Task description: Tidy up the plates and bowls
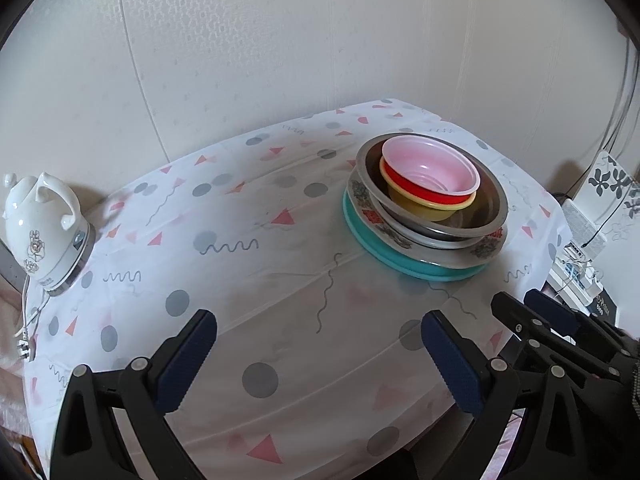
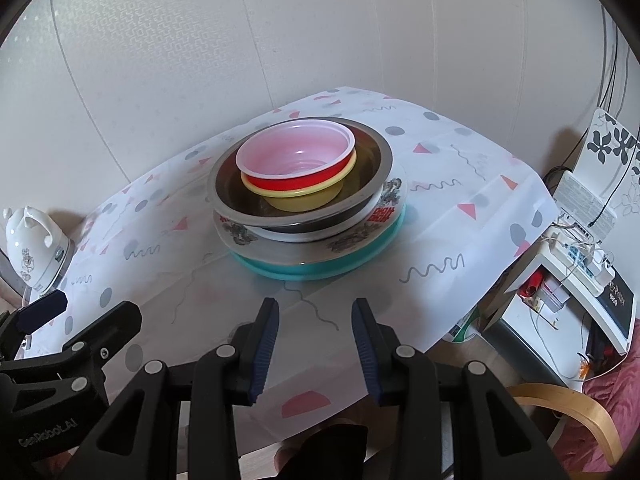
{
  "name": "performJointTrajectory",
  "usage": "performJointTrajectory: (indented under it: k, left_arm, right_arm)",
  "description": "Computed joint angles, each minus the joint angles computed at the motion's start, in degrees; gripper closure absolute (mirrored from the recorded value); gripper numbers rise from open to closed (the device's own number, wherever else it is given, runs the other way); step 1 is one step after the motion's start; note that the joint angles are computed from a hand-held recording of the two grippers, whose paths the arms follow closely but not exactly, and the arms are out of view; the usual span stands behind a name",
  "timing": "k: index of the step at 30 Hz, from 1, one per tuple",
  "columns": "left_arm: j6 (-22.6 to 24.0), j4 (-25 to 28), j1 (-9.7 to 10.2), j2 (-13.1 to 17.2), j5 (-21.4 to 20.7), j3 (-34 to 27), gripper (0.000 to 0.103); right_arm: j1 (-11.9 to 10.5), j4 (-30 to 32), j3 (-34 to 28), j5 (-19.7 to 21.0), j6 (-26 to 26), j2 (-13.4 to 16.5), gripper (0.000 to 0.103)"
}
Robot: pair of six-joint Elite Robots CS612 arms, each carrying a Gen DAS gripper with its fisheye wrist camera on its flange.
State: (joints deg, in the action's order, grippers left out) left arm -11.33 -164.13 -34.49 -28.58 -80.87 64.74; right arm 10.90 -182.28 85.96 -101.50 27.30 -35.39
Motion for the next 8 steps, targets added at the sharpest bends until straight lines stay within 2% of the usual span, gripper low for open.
performJointTrajectory:
  k: [8]
  left_arm:
    - [-1.5,-1.0,0.23,0.0,-1.1,0.2,0.001]
  right_arm:
    - [0.0,0.3,0.3,-0.2,0.5,-0.2,0.065]
